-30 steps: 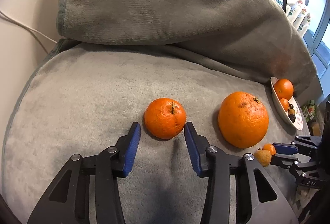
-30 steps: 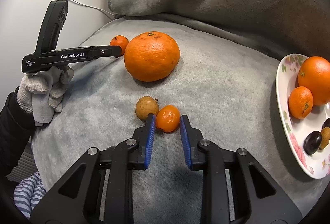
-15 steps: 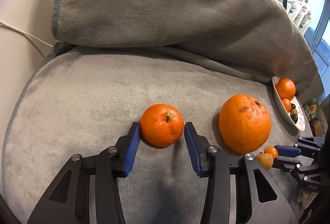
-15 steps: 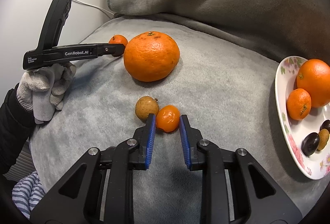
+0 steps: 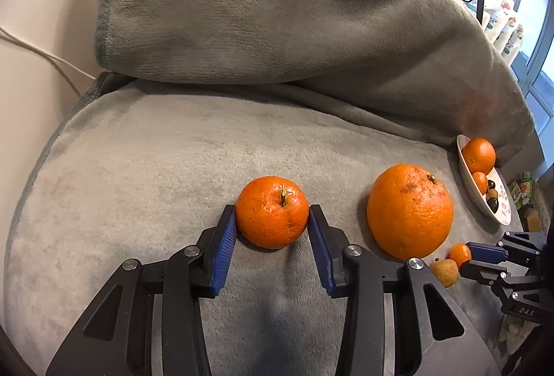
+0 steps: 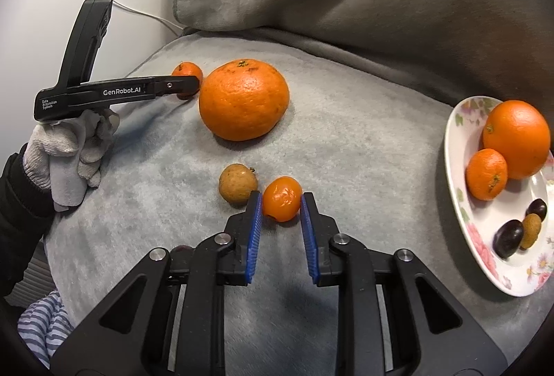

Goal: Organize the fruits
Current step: 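Lift both tangerines and carry them over the plate with both tools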

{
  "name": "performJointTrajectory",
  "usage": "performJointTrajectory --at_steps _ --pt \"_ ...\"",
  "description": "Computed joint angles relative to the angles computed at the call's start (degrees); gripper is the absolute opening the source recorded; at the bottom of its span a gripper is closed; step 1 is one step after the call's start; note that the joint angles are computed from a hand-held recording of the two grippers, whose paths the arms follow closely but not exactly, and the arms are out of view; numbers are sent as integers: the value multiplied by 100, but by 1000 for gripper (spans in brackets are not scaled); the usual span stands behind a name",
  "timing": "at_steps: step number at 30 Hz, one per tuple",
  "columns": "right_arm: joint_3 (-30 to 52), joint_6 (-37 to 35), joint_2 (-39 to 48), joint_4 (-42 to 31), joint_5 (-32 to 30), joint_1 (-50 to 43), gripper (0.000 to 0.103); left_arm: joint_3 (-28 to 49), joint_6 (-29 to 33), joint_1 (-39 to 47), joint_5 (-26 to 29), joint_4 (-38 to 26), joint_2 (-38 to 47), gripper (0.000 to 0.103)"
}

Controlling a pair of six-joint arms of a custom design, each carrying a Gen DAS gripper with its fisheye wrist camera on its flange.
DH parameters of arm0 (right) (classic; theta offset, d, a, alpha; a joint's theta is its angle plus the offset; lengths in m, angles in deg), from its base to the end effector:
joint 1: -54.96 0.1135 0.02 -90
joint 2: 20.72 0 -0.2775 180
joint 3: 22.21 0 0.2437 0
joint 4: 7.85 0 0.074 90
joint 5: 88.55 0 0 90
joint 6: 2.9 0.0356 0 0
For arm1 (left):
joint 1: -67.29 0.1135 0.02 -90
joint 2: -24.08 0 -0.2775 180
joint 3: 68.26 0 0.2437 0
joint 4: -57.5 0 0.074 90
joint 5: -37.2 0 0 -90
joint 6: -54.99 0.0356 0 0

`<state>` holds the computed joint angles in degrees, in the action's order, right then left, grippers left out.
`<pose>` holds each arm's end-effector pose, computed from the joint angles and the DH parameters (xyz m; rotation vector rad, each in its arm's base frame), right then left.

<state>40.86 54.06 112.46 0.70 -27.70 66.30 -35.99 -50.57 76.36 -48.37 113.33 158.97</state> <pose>0.3327 0.0844 -0.0057 -1.1038 2.2672 0.5225 0.2350 0.0347 -0.0075 -0.4738 2.3418 -0.1458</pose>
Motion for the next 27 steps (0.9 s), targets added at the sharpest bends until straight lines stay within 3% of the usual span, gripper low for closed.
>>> performJointTrajectory --at_steps 15,21,27 --pt "-536 -169 -500 270 -329 -727 23 -952 -110 -300 -95 908 -502 40" --pt "-671 -243 -713 297 -521 -1164 23 -1059 -321 -897 -395 722 -1037 40" --pt "-581 -286 -805 224 -635 -1616 23 -846 -532 -1651 -676 145 -1521 40"
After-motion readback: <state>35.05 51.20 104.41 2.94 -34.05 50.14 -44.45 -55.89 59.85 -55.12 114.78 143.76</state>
